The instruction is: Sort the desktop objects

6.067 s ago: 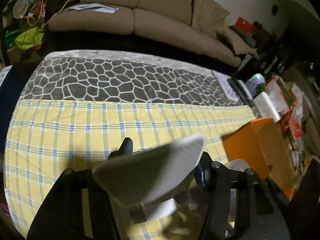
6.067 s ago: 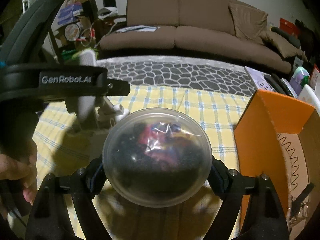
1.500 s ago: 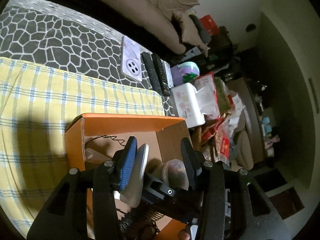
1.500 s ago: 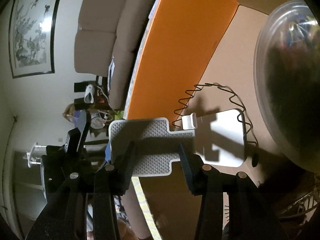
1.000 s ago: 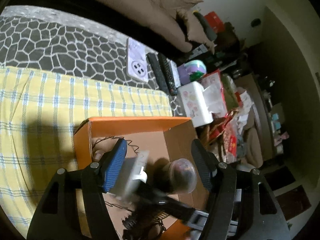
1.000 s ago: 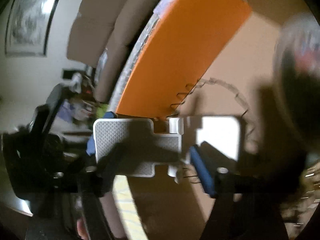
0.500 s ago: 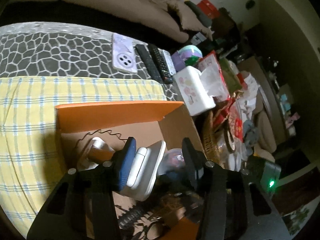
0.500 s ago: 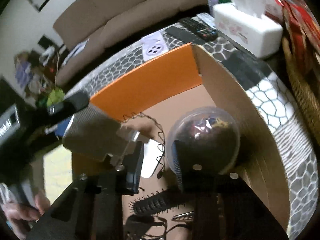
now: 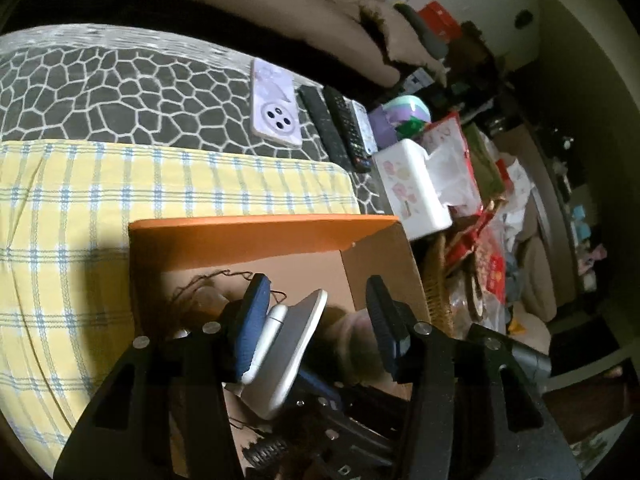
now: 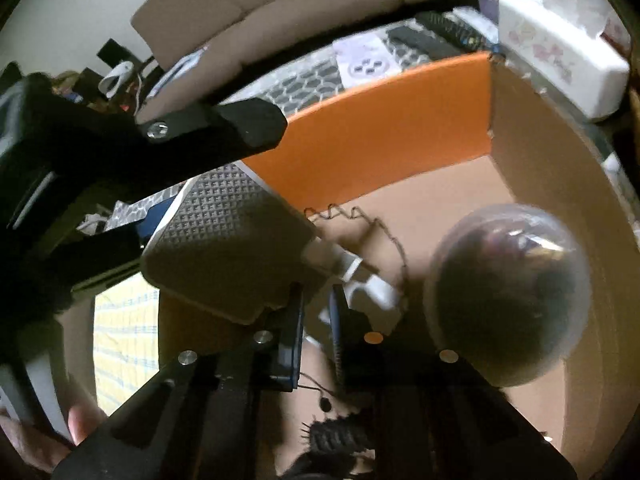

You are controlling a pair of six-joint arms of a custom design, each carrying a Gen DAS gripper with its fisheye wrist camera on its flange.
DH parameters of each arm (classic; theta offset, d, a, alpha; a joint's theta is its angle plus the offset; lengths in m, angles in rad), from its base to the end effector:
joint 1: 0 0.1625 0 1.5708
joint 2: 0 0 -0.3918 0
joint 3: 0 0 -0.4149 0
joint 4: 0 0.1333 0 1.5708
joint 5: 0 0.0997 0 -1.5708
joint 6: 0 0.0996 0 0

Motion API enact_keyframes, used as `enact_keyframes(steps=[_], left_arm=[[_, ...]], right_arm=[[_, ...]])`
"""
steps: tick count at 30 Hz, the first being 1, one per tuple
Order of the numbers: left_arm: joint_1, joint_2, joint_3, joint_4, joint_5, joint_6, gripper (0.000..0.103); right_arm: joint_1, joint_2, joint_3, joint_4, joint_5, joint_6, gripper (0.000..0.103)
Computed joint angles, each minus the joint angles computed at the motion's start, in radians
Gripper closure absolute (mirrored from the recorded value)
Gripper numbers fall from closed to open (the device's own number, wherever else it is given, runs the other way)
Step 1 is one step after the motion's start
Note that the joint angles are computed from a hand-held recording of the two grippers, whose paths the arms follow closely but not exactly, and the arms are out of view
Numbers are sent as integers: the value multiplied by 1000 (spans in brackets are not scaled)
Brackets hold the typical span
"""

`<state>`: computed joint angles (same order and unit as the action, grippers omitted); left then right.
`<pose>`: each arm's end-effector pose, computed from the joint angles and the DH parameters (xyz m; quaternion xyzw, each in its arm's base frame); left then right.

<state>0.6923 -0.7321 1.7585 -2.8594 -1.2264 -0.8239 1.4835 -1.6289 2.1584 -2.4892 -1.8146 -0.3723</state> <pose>-0.3760 -0.5286 0.0048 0.0043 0.9770 -0.2126 0.0151 0.0684 -0.4720 0.2924 0.1150 -0.9673 0.1596 0.1599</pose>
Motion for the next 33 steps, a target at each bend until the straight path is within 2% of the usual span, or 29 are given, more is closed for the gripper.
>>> enact_keyframes(steps=[2, 4, 11, 12, 15, 17, 20, 22, 25, 29, 33], left_arm=[[7, -4, 12, -28, -15, -4, 57], [7, -2, 9, -22, -21, 6, 57], [10, 2, 6, -16, -44, 5, 57], [12, 1, 7, -11, -41, -2, 60], [10, 0, 13, -20, -36, 5, 60], [4, 1, 19, -39, -29, 8, 60], [-8, -3, 27, -55, -11, 3, 60], [-24, -8, 30, -46, 17, 8, 60], [-35, -11, 24, -12, 30, 11, 60], [-59, -3, 16, 32, 53, 7, 60], [-87, 9, 8, 83, 91, 23, 60]], right_arm=[[-19, 12, -11, 29, 51, 51, 100], [-39, 26, -27, 55, 102, 85, 101], [-69, 87, -34, 65, 180, 150, 102], [-71, 89, -37, 65, 181, 154, 101], [-66, 67, -51, 108, 149, 152, 96], [-40, 23, -51, 111, 65, 111, 93], [-14, -63, -41, 101, -14, 47, 78], [-8, -115, -34, 85, -41, 16, 78], [-15, -172, -22, 80, -41, 4, 77], [-38, -194, -8, 93, -27, 4, 77], [-28, -187, 15, 79, -72, -9, 77]])
